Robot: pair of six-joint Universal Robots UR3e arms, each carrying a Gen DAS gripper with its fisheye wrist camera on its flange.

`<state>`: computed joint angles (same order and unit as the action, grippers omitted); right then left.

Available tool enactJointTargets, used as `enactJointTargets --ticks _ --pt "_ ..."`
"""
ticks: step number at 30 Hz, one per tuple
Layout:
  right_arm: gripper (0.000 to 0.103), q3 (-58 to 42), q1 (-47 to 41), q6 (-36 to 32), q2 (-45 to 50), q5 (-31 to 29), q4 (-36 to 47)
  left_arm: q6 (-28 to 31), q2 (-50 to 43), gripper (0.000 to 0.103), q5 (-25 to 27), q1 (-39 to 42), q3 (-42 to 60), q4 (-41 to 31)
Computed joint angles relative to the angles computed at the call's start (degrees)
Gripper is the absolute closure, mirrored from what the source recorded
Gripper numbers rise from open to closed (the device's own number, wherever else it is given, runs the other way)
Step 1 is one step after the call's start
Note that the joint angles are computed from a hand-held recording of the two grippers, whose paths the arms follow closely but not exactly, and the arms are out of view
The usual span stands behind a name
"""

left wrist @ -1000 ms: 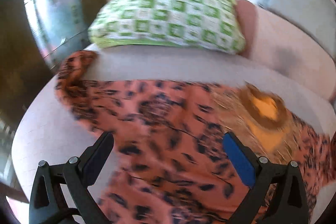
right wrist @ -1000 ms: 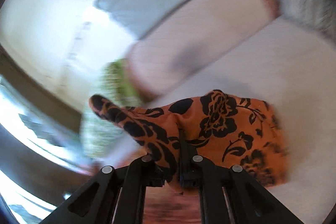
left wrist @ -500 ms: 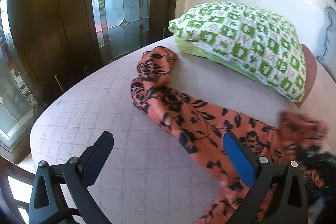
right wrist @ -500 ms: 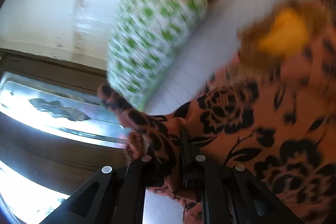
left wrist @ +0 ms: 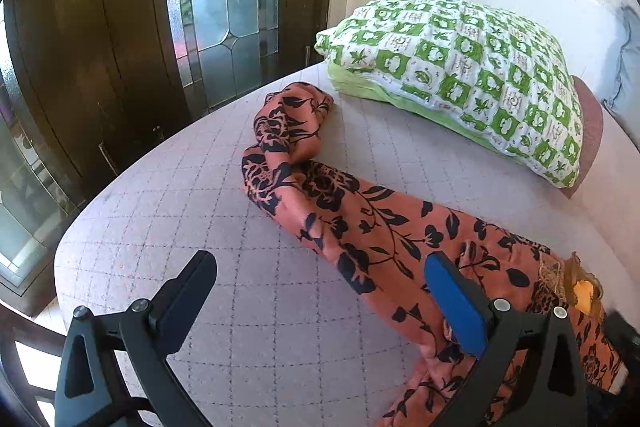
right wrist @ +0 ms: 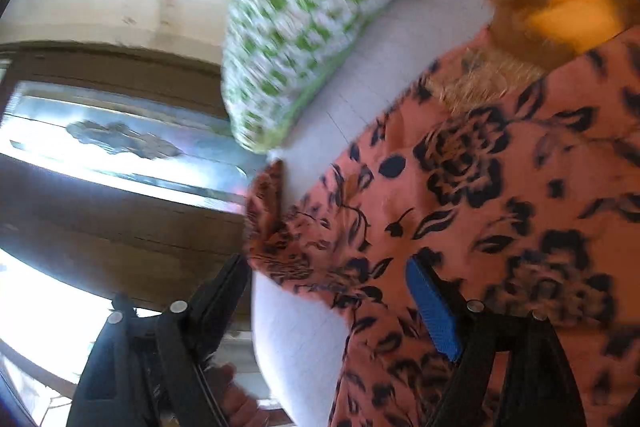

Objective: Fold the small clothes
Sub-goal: 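Open the right tool to release the folded sleeve on the body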

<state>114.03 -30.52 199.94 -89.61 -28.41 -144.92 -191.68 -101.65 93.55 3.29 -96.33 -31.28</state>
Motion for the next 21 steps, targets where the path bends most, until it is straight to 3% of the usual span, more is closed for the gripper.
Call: enactJointTargets --ticks 2,4,7,12,13,14,15,18,19,21 --pt "0.019 4.02 -6.71 -8.02 -9.36 -0.37 10.09 -0.29 -0.21 0.0 -0.83 -0.7 0.01 0.37" --pt "0.019 4.51 -13.82 -17.51 -17.85 -5.03 23.62 -0.23 -1.42 0.0 -1.65 -1.93 1.14 -0.3" --pt "0.02 4.57 -23.64 -27.66 -24.32 -11.8 35.35 0.25 -6.1 0.0 -0.6 -5.37 5.66 -3.2" --pt "0.02 7.11 -31.95 -32.92 -23.85 -22.47 33.74 -0.23 -20.08 0.0 5.31 -11.49 20.36 -16.95" --pt "0.024 7.86 -34.05 -34.97 -24.07 -23.41 34.95 -0.91 -20.89 0.0 5.28 -11.87 20.19 -16.12" --pt "0.032 9.03 -38.56 -40.23 -25.98 -20.54 39.69 -1.94 -20.38 0.0 5.57 -12.03 18.93 -14.2" --pt "0.034 8.94 -41.27 -43.11 -27.69 -19.59 43.52 -2.42 -20.04 0.0 5.7 -12.14 19.37 -15.09" --pt "0.032 7.09 -43.49 -45.27 -31.76 -19.59 49.53 -1.84 -17.98 0.0 3.48 -11.25 19.3 -16.45" --pt "0.032 7.17 -43.71 -45.97 -33.77 -18.07 51.15 -2.97 -16.21 0.0 3.46 -10.7 17.14 -14.03" --pt "0.032 7.21 -46.69 -53.74 -39.87 -13.41 61.22 -4.91 -11.9 0.0 3.19 -8.86 12.07 -8.39"
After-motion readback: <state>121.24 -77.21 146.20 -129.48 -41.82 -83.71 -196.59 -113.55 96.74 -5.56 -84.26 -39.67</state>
